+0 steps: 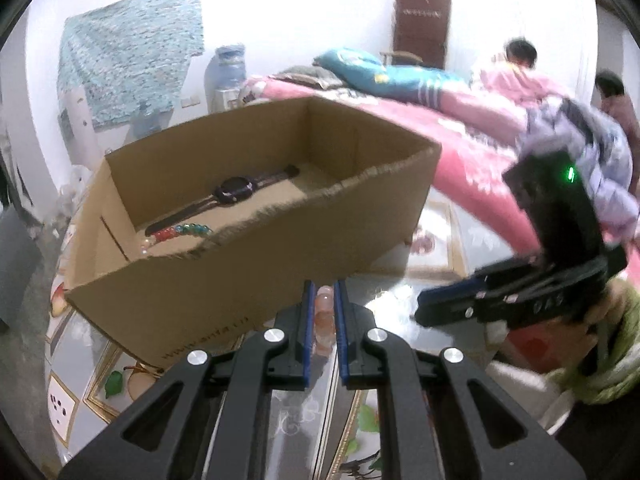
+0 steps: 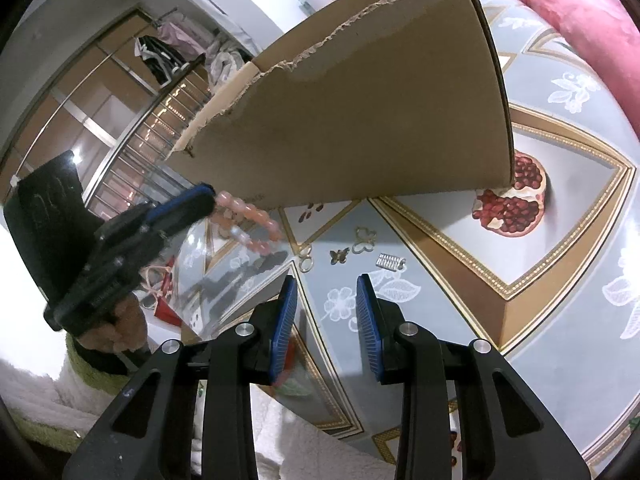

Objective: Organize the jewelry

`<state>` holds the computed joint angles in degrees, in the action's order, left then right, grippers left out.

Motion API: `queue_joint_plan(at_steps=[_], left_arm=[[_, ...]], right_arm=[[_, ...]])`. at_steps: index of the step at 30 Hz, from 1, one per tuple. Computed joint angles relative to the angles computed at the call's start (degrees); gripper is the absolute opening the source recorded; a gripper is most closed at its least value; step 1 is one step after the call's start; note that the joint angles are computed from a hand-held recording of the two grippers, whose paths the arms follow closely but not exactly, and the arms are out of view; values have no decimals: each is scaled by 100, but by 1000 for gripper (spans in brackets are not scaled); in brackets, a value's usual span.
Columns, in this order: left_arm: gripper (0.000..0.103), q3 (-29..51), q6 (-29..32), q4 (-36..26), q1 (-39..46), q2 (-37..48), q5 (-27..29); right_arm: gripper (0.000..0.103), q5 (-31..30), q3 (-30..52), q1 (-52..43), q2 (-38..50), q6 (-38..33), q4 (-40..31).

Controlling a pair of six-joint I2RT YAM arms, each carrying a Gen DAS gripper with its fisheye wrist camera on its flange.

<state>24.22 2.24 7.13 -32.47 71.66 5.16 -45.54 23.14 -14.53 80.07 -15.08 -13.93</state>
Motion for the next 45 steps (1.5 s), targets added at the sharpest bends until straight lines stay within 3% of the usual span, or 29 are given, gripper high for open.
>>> queue_joint_plan(at_steps=[11, 17, 27, 31, 33, 39, 45], left_arm=[[9, -245, -453, -438, 1115, -1024, 725], [9, -459, -556, -201, 1703, -776, 918], [9, -600, -713, 331, 3051, 241, 1736], [11, -609, -718, 238, 3076, 158, 1550], [19, -729, -732, 278, 2961, -84, 1391], [23, -911, -741, 297, 2762, -593, 1470], [23, -937, -607, 238, 1681, -595, 821]], right_arm=[[32, 35, -38, 86, -75, 83, 23], [32, 65, -69, 126, -115, 126, 61], [32, 178, -84, 278, -142, 312, 174], [32, 211, -80, 342, -99, 365, 232], [32, 234, -92, 391, -107, 407, 273], [32, 283, -114, 476, -116, 476, 356], [32, 322, -138, 561, -67, 581, 482]])
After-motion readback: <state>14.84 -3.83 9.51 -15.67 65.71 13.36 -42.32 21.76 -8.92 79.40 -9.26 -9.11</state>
